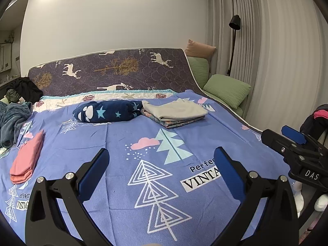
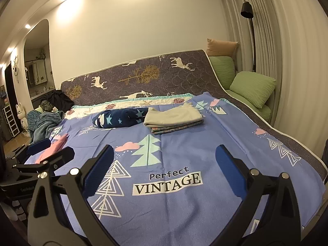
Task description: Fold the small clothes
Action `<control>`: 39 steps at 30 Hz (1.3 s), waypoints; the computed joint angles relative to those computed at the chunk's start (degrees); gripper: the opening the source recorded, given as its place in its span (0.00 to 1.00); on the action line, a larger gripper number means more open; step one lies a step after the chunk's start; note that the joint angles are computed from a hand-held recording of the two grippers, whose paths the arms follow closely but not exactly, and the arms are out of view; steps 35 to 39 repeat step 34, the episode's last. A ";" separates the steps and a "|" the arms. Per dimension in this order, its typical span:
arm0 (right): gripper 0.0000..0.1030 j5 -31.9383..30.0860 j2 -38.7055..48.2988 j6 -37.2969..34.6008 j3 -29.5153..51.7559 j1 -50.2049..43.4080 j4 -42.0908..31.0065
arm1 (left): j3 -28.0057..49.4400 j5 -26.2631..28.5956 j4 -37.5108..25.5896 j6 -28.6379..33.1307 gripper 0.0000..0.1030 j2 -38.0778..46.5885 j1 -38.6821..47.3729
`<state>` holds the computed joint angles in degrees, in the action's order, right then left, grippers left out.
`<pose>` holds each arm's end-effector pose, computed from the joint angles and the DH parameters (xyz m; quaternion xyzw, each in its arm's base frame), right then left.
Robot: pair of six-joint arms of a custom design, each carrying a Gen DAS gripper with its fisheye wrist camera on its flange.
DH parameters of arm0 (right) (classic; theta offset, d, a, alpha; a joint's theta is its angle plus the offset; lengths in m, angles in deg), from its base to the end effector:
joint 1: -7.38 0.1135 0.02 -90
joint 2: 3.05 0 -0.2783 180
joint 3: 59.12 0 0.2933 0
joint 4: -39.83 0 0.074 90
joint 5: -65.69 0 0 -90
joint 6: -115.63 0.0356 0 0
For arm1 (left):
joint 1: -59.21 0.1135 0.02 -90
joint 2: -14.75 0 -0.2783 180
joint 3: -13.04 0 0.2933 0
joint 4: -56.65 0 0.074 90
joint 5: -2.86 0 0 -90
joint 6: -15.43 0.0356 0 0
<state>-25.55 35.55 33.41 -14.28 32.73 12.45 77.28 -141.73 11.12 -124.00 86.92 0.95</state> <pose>0.1771 0.0847 0.2795 -0.1320 0.8142 0.1697 0.5394 0.1728 -0.2242 0.2619 -0.0784 0.8524 0.0320 0.5160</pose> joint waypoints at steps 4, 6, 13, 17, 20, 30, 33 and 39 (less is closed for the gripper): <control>0.98 0.14 -0.22 0.13 0.06 0.11 -0.34 | 0.47 0.23 -0.16 0.26 0.99 0.49 -0.33; 0.98 -0.06 -0.09 0.14 0.13 -0.11 -0.34 | 0.71 0.10 -0.51 0.15 0.99 0.86 -0.55; 0.98 -0.28 -1.02 0.24 -0.12 -0.41 -1.19 | 1.45 0.12 -1.09 -0.22 0.99 1.71 -1.01; 0.98 -0.15 -0.93 0.27 0.02 -0.37 -1.34 | 1.65 0.01 -1.14 -0.21 0.99 1.98 -1.16; 0.98 -0.18 -1.01 0.31 0.01 -0.46 -1.47 | 1.74 0.18 -1.35 -0.11 0.99 2.06 -1.19; 0.98 -0.12 -0.45 0.09 0.26 -0.59 -1.86 | 2.03 0.37 -2.07 -0.63 0.99 2.28 -1.22; 0.98 0.06 -0.40 0.15 0.23 -0.40 -1.87 | 2.05 0.35 -2.08 -0.67 0.99 2.32 -1.23; 0.98 0.03 -0.38 0.17 0.20 -0.41 -1.88 | 2.01 0.43 -2.06 -0.65 0.99 2.25 -1.25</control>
